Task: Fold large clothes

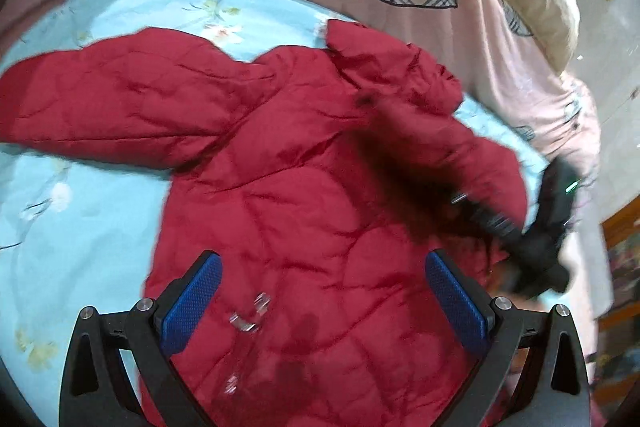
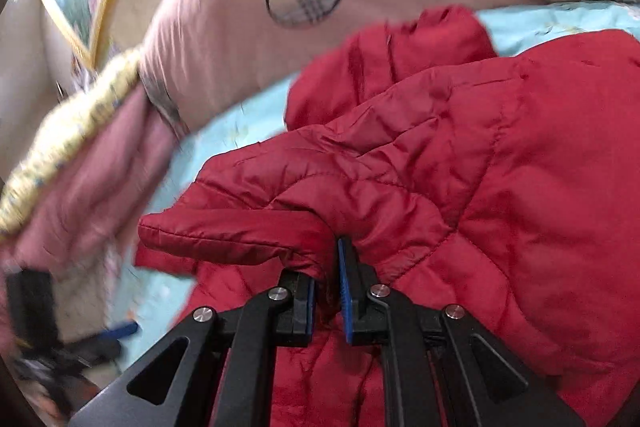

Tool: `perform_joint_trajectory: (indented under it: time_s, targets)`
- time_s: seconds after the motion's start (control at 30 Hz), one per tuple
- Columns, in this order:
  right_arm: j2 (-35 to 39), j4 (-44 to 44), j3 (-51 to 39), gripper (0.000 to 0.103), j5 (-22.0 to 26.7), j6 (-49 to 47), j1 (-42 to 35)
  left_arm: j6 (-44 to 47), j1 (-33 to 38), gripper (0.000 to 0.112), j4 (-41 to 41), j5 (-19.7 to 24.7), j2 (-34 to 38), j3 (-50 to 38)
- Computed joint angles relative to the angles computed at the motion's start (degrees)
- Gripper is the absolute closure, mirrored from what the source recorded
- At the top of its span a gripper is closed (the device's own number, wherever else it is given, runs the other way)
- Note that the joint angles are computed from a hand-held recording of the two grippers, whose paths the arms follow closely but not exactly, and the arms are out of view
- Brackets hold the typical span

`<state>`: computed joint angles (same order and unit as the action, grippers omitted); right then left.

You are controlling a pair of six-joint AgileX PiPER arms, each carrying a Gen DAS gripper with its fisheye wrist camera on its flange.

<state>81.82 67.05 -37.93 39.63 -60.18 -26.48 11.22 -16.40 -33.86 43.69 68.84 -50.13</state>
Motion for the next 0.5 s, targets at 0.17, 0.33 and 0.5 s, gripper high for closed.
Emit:
perform_joint_trajectory:
  time_s: [0.17,0.33,0.5]
  targets:
    - [0.2,-5.0,1.8,0.090,-12.4,4.1,13.0,11.5,5.9,0.010,-14.1,5.3,12.7,-8.6]
    - [-0.3,-5.6,2.3,0.089,-15.2,5.7,16.0,12.3,6.6,0.031,-19.7,10.0,28.9,-20.8]
    - [-0.5,-4.4,2.9,0.088,-15.4,4.6,15.7,12.7,4.4,0.089,-19.5,11.0,39.4,-28.6]
